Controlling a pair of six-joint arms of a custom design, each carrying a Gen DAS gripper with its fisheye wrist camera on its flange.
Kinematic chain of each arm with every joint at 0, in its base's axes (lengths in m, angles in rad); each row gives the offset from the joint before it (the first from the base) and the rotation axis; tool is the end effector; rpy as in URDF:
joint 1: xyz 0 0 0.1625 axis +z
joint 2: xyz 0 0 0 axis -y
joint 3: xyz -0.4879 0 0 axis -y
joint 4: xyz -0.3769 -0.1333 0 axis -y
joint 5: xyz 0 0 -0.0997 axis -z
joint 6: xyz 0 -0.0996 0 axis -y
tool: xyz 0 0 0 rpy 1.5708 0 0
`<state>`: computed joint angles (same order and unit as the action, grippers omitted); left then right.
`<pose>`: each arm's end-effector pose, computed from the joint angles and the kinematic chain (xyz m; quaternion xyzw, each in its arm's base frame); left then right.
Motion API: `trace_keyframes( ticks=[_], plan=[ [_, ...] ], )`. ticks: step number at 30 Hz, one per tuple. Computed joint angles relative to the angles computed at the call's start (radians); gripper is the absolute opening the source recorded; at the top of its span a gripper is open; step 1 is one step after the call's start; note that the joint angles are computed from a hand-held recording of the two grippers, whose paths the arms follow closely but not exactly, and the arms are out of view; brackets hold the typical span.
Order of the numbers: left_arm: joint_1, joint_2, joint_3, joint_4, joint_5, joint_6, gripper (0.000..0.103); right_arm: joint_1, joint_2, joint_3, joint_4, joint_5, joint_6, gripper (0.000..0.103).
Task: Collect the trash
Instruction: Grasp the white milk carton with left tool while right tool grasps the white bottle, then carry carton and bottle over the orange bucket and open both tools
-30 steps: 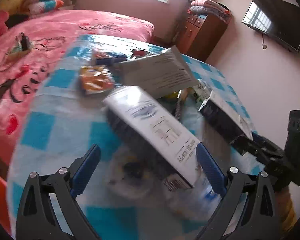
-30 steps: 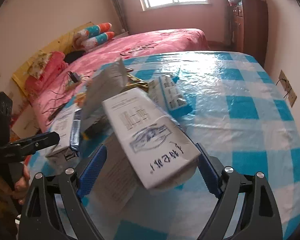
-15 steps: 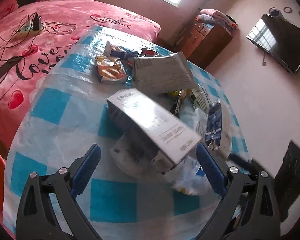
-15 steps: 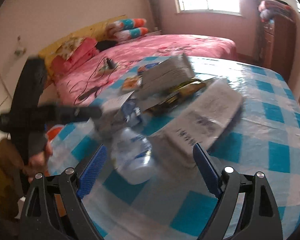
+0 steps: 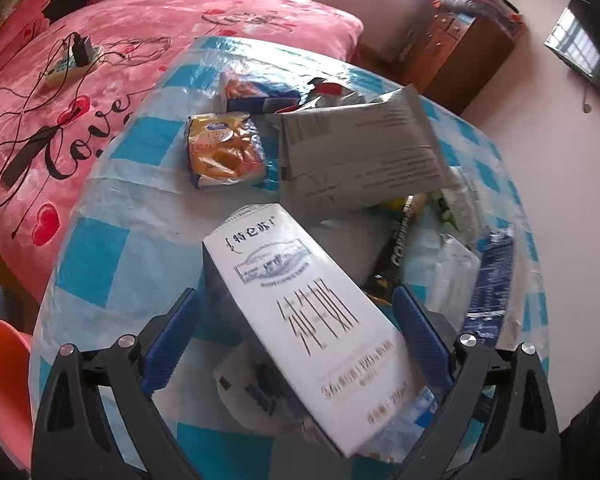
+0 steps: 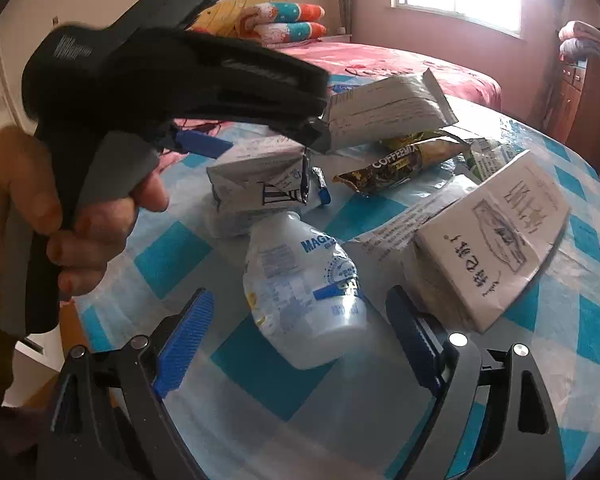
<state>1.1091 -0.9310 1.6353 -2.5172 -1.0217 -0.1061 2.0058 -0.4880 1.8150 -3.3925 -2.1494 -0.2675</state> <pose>-0.1440 -0.7054 0.2513 0.1368 0.9462 -0.1870 0.2258 0.3451 -0.5556 -0.0006 0.2542 -0.8966 0.2570 0.2560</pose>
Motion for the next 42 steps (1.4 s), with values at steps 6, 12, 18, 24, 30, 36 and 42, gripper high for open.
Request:
trace_keyframes(
  ticks=[6, 12, 18, 24, 30, 36, 42],
  plan=[
    [0.02, 0.001, -0.004, 0.005, -0.032, -0.042, 0.072, 0.004, 0.019, -0.038, 0.048, -0.025, 0.002, 0.068],
    [0.02, -0.016, 0.027, -0.031, -0.029, -0.045, 0.061, 0.012, 0.021, -0.034, 0.044, -0.043, 0.001, 0.066],
    [0.021, -0.053, 0.07, -0.092, -0.055, -0.03, 0.061, 0.026, 0.016, -0.003, -0.005, -0.056, -0.002, 0.066],
    [0.02, -0.11, 0.121, -0.153, -0.095, -0.018, 0.061, 0.042, -0.007, 0.023, -0.038, -0.046, 0.026, 0.066],
    [0.026, -0.19, 0.183, -0.206, -0.108, -0.001, 0.061, 0.05, -0.022, -0.003, -0.022, 0.005, 0.05, 0.066],
    [0.046, -0.259, 0.228, -0.255, -0.089, 0.012, 0.061, 0.072, -0.015, -0.065, 0.041, 0.088, 0.057, 0.066],
    [0.071, -0.333, 0.276, -0.308, -0.029, 0.029, 0.061, 0.091, 0.018, -0.17, 0.159, 0.221, 0.072, 0.066]
  ],
)
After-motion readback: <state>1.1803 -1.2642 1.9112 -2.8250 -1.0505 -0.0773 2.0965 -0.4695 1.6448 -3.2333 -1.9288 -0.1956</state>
